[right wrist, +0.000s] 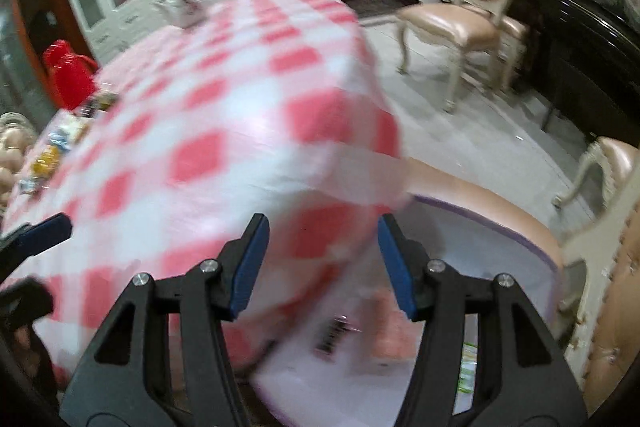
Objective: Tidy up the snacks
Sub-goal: 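Return the left tool to the table and grasp the white-orange snack packet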
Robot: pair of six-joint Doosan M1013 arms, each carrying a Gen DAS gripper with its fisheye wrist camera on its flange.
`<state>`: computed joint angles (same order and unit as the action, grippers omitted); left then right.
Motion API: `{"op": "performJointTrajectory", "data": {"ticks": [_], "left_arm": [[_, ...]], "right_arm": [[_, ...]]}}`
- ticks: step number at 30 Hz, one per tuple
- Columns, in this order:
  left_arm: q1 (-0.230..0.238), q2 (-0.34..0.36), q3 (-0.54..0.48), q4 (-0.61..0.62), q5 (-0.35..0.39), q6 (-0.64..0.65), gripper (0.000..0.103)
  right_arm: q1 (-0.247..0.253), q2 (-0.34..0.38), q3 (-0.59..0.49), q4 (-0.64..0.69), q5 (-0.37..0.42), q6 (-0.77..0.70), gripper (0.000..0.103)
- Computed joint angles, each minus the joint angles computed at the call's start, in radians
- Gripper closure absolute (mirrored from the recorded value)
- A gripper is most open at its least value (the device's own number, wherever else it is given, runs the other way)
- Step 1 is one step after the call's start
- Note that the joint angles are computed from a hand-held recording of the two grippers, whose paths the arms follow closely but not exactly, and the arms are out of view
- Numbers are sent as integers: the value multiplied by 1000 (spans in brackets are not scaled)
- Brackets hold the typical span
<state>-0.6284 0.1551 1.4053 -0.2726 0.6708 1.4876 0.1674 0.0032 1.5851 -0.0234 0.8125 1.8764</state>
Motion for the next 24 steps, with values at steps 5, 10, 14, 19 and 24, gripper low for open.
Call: {"op": "performJointTrajectory", "data": {"ticks": [5, 10, 14, 19, 24], "left_arm": [[73, -57, 71, 213, -30, -281, 19], [151, -85, 101, 471, 32, -599, 19], [250, -105, 123, 576, 110, -804, 19], [351, -112, 138, 566, 172, -853, 19], [365, -42, 70, 603, 238, -778, 19]], "right_arm": [[81, 25, -45, 48, -69, -51, 35], [166, 91, -127, 103, -100, -135, 28], [222, 151, -194, 136, -87, -202, 28], [276, 246, -301, 222, -39, -309, 28], [312, 331, -403, 201, -14, -292, 28]]}}
